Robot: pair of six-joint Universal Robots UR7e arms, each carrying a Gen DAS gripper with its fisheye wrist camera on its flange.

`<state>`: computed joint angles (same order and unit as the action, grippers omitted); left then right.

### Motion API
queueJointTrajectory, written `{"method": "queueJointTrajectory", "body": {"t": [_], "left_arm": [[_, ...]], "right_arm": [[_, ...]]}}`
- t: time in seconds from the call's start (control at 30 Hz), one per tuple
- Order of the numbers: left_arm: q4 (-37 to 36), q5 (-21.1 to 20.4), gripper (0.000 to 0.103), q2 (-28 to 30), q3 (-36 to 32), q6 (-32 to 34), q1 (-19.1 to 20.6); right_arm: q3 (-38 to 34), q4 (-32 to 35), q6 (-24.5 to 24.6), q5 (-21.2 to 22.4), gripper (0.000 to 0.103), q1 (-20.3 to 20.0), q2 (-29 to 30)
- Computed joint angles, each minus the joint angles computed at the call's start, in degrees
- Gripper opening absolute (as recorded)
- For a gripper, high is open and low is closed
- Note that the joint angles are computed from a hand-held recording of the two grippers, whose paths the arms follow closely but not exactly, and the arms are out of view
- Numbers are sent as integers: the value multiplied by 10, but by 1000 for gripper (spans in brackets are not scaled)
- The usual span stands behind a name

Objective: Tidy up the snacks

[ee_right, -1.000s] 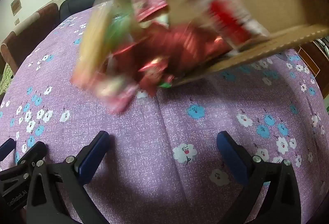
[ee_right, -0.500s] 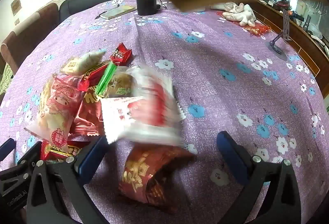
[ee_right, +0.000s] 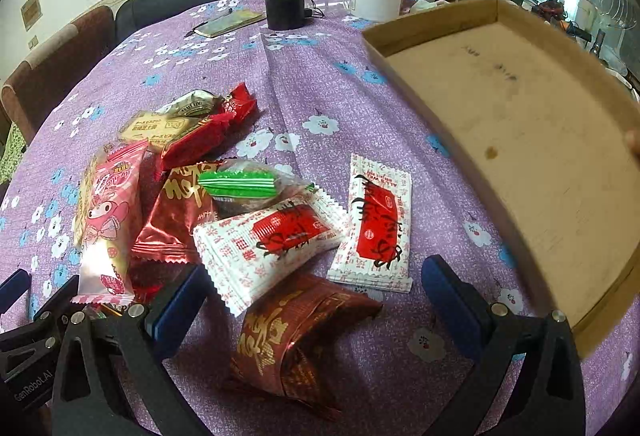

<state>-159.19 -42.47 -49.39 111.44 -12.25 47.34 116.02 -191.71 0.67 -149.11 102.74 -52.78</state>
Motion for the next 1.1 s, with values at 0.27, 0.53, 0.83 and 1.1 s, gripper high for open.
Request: {"method": "queueJointTrajectory", "body": {"t": [0.27,0.53,0.83,1.1], "left_arm": [[0,0,103,0,0,0,0],[0,0,103,0,0,0,0],[-1,1,103,0,1,0,0],[-41,-44,103,-32,22,-7,8]], "right_arm": [[1,-1,0,0,103,0,0],[0,0,0,0,103,0,0],[-6,2,16,-10,103,3,8],[30,114,-55,95,103,-11,-66]]}}
